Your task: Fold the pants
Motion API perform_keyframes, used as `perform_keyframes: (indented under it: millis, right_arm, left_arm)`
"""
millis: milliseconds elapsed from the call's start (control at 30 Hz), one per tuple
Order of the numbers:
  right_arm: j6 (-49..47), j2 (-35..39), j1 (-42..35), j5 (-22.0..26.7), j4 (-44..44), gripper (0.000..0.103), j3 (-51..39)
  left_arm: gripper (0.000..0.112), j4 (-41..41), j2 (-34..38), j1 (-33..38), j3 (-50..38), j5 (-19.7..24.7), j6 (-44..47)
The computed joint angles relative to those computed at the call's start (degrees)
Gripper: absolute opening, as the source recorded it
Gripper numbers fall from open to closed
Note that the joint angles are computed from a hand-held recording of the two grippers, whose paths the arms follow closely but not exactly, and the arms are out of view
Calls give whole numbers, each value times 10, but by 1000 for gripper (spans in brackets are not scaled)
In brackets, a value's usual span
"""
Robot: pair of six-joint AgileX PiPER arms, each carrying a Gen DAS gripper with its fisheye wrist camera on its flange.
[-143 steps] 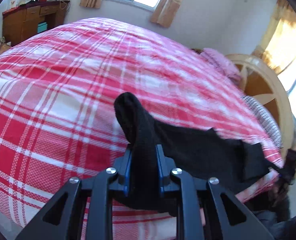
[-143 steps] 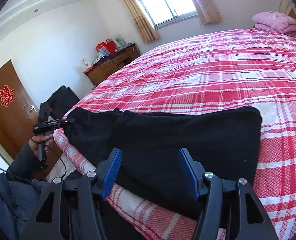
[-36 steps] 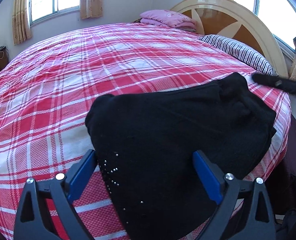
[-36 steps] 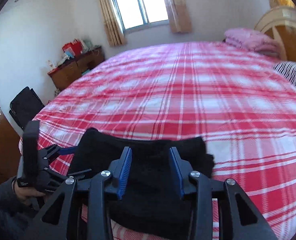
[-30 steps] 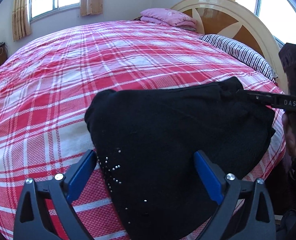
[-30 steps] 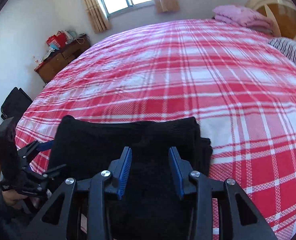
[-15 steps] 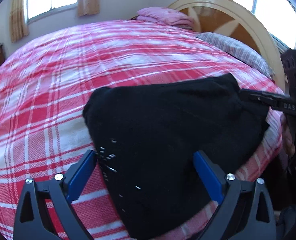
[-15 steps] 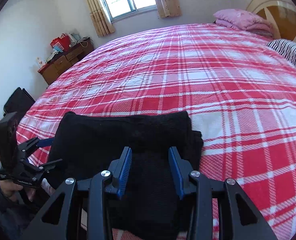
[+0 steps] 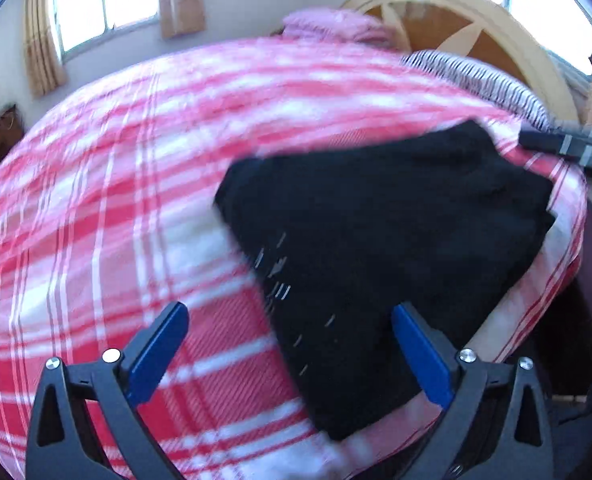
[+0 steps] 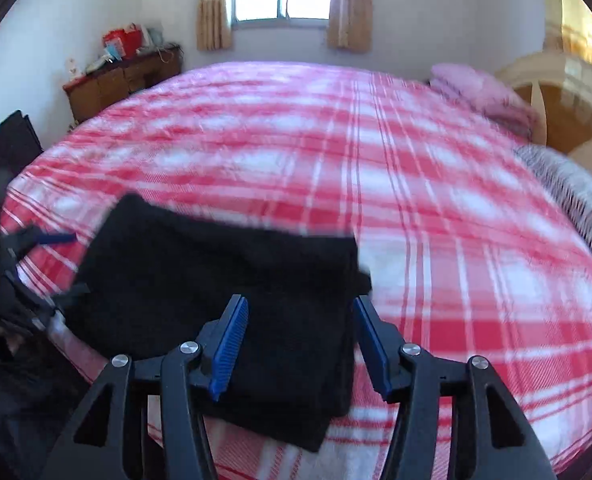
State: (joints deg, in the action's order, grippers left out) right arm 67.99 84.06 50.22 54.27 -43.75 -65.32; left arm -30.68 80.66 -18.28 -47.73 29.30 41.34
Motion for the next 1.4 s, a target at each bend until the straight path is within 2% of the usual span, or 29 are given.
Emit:
perform_keyframes:
  millis: [67, 133, 233, 300, 367, 500, 600, 633, 667, 733, 800, 833, 933, 1000, 1033, 1100, 1133, 1167, 1300, 1367, 1400]
  right_arm:
    - [-63, 16, -31, -51, 50, 56, -40]
    - [-178, 60, -75, -111, 161, 56, -98]
    - [-347, 155, -124, -113, 323, 56, -210]
    - [-421, 223, -146, -94, 404, 56, -290]
    - [-464, 294, -157, -55, 454, 56, -380]
    - [-502, 399, -172, 14, 525, 56, -518]
    - [-531, 470, -185, 86, 576, 53, -621]
    - [-537, 487, -185, 104, 583, 45, -645]
    - [-543, 492, -187, 108, 592, 29, -652]
    - [-562, 485, -187, 94, 605, 18, -639]
    - [-557, 477, -179, 78, 587, 12, -627]
    - [-543, 477, -175, 73, 567, 10, -625]
    - [-518, 512, -170, 103, 517, 10, -672]
    - [-544, 496, -179, 70, 544, 11, -632]
    - [-562, 472, -186, 36, 565, 14, -588]
    - [-567, 424, -192, -20, 581, 31, -513]
    - [-551, 383, -193, -61, 565, 45, -456]
    - [-550, 353, -196, -92, 567, 49, -414]
    - [-621, 248, -213, -176, 666, 49, -265]
    - [-661, 229, -216, -176, 714, 49, -226]
    - [-648, 231, -213, -171, 704, 49, -220]
  left_arm:
    - [103, -53, 11, 23, -1, 31, 41]
    - [103, -48, 8, 17, 2, 23, 33]
    - [103, -36, 5, 7, 6, 13, 21]
    - [103, -46, 9, 8, 9, 16, 25]
    - [103, -57, 9, 10, 16, 19, 33]
    - [103, -71, 12, 10, 20, 21, 44]
    - [103, -79, 12, 12, 23, 19, 53]
    - [103, -78, 11, 10, 25, 16, 51]
    - [103, -77, 16, 8, 22, 13, 50]
    - [103, -76, 18, 4, 22, 9, 49]
    - [103, -78, 20, 1, 23, 3, 51]
    - [103, -79, 21, -3, 24, 0, 50]
    - [103, -94, 22, -5, 29, -7, 63]
    - [103, -100, 19, -3, 32, -7, 70]
    - [103, -103, 17, -1, 33, -5, 72]
    - [103, -110, 15, 4, 34, -5, 78]
    - [103, -112, 14, 14, 31, -2, 88]
    - [103, -99, 7, 8, 32, -11, 75]
    - [103, -45, -26, -14, 38, -51, 25]
    - [103, -58, -30, -13, 35, -51, 42]
    - [103, -54, -26, -16, 32, -49, 41]
